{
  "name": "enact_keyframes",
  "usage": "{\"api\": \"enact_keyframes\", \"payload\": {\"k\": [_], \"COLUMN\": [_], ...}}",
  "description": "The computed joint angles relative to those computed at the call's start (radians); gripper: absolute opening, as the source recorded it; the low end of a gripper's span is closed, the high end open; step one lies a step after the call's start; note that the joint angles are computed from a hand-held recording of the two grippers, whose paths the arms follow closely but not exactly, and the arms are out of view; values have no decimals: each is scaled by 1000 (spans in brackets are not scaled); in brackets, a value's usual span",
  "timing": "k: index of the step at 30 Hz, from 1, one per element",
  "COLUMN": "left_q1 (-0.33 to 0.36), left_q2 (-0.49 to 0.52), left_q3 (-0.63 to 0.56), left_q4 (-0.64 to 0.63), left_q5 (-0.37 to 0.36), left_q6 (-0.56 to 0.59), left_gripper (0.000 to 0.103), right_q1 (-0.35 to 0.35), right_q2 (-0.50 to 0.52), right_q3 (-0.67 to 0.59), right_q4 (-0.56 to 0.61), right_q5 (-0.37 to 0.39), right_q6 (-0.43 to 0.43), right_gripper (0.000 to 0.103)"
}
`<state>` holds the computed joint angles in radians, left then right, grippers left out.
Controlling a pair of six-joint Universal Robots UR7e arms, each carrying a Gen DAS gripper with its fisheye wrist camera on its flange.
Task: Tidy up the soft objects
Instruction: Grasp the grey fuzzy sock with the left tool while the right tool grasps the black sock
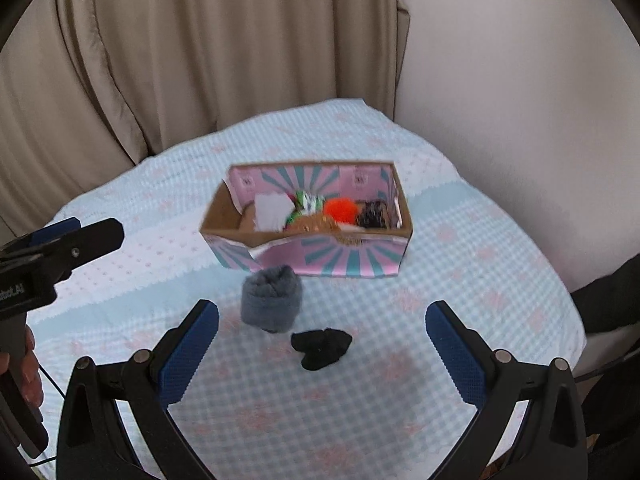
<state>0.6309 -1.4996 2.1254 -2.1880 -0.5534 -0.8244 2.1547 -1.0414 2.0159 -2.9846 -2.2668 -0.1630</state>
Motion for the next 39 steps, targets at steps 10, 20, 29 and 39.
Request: {"api": "enact_keyframes", "payload": {"k": [10, 20, 29, 39], "left_q1": [185, 301, 349, 359], "left_q2": [231, 451, 535, 521], "left_q3": [105, 47, -15, -20], "left_q4": [-548, -837, -873, -872], "left_q5": [-112, -149, -156, -176], "left_q6": [273, 488, 547, 558], "left_gripper": [98, 88, 67, 45], "right_q1": [-163, -266, -295, -288], "right_q2": [161, 312, 379, 380], "right_q3": [117, 109, 60, 50], "right_q4": [-335, -518, -542, -528], "right_q5": [65, 141, 162, 162], "right_q6": [-177, -325, -383, -385], "right_gripper": [103, 92, 63, 27]}}
